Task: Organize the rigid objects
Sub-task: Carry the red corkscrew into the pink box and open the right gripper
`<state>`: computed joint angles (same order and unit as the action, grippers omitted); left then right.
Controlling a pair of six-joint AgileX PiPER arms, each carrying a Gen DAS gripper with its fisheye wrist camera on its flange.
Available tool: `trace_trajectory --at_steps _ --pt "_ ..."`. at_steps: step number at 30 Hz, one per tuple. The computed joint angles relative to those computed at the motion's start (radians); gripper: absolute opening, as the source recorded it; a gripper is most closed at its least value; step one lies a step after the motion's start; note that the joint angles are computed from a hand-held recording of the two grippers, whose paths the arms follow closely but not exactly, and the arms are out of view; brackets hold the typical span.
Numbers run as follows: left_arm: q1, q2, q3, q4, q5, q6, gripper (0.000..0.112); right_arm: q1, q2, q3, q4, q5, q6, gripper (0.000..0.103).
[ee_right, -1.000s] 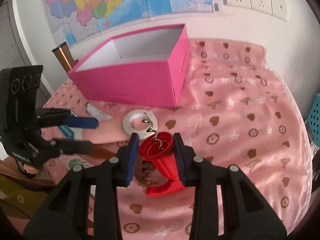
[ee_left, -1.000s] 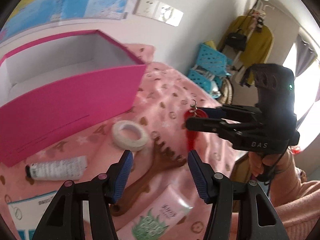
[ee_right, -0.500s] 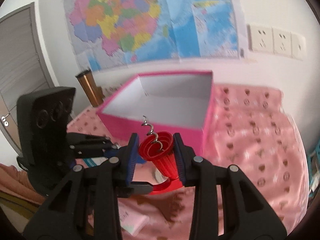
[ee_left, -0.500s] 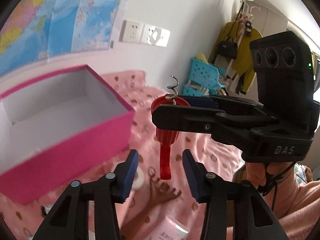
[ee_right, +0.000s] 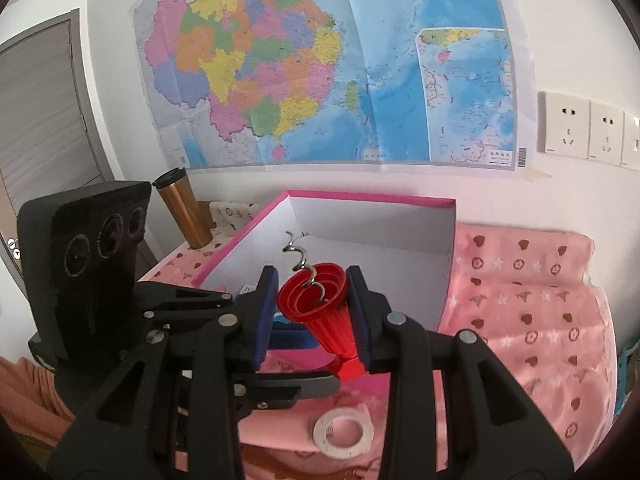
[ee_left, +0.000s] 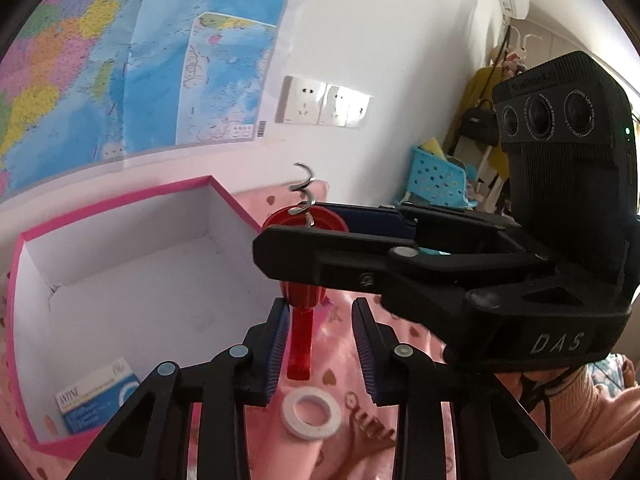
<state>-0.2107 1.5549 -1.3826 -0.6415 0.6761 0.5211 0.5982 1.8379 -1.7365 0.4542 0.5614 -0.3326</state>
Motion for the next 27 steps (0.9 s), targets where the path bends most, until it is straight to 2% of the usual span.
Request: trace_trajectory --at_steps 4,13,22,24,26,27 --pt "0.010 0.049 -0.068 0.034 0.042 -0.064 0.032 -0.014 0.081 -0.115 -0.031 0.055 0.054 0.037" --pt "0.039 0.163 -0.174 0.004 0.079 -0.057 0.031 -0.029 0.274 -0.377 -0.159 0.195 0.217 0.037" --pt "0.062 0.283 -0.241 -0.019 0.141 -0.068 0.031 -0.033 0.532 -0.751 -0.301 0.457 0.403 0.037" --pt "0.064 0.292 -0.234 -0.010 0.139 -0.078 0.031 -0.032 0.518 -0.723 -0.323 0.435 0.418 0.038" --pt "0.069 0.287 -0.215 -0.016 0.121 -0.067 0.031 -0.030 0.485 -0.673 -0.335 0.403 0.425 0.047" --pt "0.073 0.279 -0.199 -0.016 0.111 -0.068 0.031 -0.030 0.459 -0.631 -0.339 0.374 0.422 0.047"
